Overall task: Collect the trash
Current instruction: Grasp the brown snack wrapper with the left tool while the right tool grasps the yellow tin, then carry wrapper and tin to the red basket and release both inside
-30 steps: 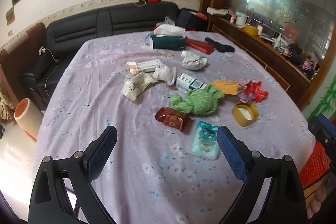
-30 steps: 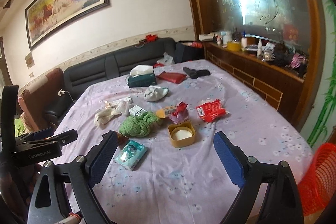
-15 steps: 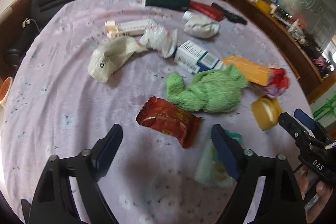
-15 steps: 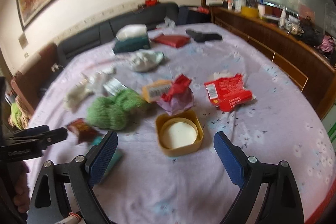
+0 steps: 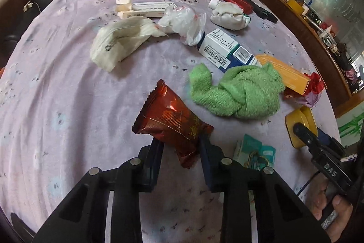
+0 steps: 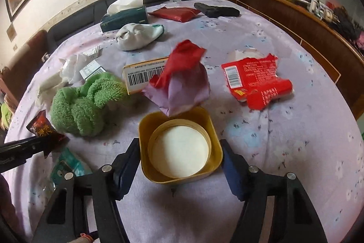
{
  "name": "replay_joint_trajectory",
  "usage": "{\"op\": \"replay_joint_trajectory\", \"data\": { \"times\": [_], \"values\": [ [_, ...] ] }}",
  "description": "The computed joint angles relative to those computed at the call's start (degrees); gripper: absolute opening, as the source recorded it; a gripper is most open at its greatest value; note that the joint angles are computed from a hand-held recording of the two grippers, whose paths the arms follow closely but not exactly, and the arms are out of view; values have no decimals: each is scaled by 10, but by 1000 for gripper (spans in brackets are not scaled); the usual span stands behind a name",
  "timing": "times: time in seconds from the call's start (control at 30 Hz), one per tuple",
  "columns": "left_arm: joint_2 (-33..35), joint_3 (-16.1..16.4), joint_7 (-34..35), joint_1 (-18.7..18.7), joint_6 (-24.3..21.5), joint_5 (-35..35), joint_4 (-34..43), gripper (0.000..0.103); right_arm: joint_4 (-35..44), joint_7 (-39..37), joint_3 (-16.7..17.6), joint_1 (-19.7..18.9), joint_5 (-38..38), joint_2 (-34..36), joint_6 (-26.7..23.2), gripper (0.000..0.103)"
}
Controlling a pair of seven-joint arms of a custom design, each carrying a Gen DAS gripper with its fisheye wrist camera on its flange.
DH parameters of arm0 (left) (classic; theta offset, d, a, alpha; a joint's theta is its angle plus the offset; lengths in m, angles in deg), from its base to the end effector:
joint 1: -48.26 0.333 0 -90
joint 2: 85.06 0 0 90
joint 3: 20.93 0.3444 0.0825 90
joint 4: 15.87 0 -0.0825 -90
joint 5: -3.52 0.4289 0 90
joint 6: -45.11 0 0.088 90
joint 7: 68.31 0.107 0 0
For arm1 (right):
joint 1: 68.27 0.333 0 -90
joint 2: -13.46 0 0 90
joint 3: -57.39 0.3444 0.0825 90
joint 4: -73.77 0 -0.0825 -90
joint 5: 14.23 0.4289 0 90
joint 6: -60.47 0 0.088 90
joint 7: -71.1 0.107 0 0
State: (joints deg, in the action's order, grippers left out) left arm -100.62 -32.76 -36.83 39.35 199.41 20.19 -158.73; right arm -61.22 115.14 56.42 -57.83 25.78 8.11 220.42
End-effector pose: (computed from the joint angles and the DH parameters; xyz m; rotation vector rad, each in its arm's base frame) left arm 0.4684 -0.1894 0.4327 -2.3459 1.5209 -0.6146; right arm 0.5534 0.0622 0.4172 -2.0912 1.4333 -0.3474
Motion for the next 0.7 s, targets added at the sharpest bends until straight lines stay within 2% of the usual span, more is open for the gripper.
{"op": "replay_joint_trajectory", "data": {
  "times": [0.27, 0.4, 0.7],
  "values": [
    [-63, -38, -72, 4, -28, 60, -35, 27, -49, -40, -27, -3, 59, -78, -44, 71],
    [-85, -34, -69, -19, -29, 53, -40, 27, -86, -45, -41, -2, 70, -141, -39, 71],
    [-161, -95, -127, -38, -76, 109, -35, 27, -163, -49, -75, 7, 72, -285, -62, 71]
  ]
}}
